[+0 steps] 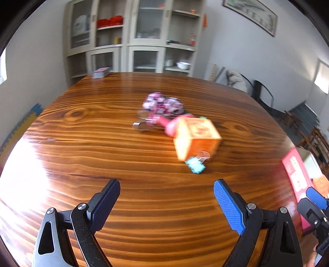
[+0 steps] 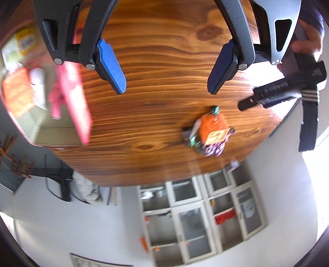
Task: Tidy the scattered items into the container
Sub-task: 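Move both tools back to the table and grasp a green binder clip with the right tool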
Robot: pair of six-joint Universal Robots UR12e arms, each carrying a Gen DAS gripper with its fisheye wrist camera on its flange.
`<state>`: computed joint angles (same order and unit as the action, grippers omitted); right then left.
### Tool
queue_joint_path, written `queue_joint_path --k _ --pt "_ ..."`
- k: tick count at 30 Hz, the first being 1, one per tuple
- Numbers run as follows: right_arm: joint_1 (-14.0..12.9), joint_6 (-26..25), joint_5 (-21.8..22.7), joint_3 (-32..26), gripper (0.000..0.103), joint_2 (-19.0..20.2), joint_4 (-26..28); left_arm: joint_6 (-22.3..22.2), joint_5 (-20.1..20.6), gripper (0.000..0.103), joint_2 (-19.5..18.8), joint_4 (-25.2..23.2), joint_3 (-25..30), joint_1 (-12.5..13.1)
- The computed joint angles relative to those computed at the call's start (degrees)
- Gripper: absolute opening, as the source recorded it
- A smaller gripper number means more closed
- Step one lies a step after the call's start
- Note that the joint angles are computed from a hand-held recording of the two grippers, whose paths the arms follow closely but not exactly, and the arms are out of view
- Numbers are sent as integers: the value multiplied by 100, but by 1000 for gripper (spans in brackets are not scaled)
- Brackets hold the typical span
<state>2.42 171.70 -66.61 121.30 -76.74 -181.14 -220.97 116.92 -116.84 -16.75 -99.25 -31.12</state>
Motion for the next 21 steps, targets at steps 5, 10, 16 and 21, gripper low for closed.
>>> queue_joint_path --k 5,10,16,21 --pt "278 -217 -138 -323 84 267 341 -265 52 94 195 101 -314 167" --pt "434 -174 -171 -616 84 470 659 -237 22 94 252 85 -391 220" --pt "602 -180 -130 -903 84 664 961 -310 -64 94 296 138 -436 221" --pt "767 -188 -101 -1200 84 863 1400 -463 -99 94 356 203 -502 243"
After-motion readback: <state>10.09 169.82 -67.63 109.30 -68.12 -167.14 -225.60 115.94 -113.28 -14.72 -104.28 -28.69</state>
